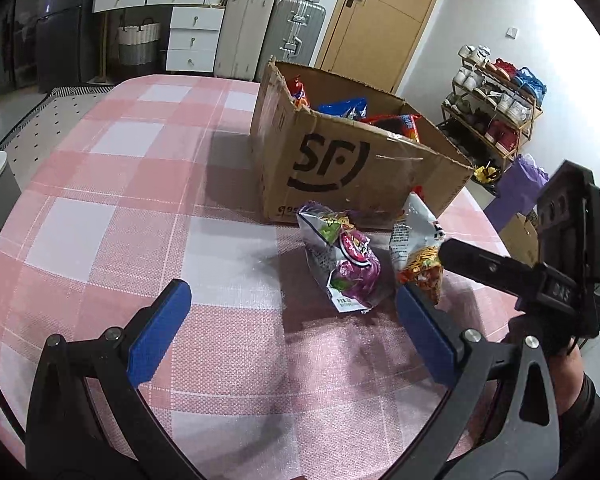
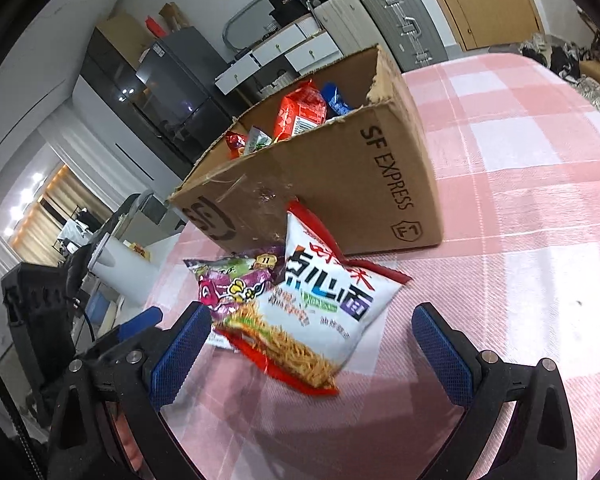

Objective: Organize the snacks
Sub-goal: 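Lower the right gripper onto the noodle bag and grasp it, then grasp the purple-green candy bag with the left gripper while the right gripper lifts the noodle bag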

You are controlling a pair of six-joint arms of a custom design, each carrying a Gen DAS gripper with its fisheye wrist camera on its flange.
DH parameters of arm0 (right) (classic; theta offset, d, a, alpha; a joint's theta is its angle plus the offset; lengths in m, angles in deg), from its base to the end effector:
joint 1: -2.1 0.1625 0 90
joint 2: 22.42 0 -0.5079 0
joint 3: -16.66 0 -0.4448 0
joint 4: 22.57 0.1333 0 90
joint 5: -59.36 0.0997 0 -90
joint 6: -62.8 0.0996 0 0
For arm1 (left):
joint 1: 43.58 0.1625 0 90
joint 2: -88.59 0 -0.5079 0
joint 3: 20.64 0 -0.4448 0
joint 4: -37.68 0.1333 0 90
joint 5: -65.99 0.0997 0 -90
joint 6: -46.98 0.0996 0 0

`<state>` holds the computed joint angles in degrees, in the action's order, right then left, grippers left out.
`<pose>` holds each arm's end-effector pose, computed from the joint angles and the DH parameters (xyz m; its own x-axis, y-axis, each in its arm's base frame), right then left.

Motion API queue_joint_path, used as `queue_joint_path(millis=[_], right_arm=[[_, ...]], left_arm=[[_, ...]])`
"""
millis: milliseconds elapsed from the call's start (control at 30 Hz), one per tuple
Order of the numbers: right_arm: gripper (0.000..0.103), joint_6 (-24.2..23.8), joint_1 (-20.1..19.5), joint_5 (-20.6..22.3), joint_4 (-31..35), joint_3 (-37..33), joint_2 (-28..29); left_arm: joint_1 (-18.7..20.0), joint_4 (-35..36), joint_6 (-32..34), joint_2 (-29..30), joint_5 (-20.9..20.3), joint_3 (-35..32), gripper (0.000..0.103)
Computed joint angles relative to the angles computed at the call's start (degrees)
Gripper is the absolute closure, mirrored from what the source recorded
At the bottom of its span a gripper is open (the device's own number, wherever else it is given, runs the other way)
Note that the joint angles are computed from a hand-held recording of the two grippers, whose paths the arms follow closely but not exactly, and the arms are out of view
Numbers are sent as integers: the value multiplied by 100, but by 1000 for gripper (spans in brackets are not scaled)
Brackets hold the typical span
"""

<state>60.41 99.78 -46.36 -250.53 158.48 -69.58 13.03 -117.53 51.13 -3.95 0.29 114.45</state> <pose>0.1652 -0.4293 0.0902 -0.9739 0.0254 0.2256 -0.1380 0.7229 -0.6770 -0.0923 -0.4567 0.3238 -0.8092 0.4240 -0.4066 0.5679 0.7418 -0.3568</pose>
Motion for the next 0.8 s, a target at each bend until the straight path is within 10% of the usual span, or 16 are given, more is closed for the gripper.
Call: queue_joint_path(millis=[800], right_arm=[[50, -271, -362, 718, -49, -86, 167]], left_arm=[[60, 224, -288, 182, 360, -151, 1]])
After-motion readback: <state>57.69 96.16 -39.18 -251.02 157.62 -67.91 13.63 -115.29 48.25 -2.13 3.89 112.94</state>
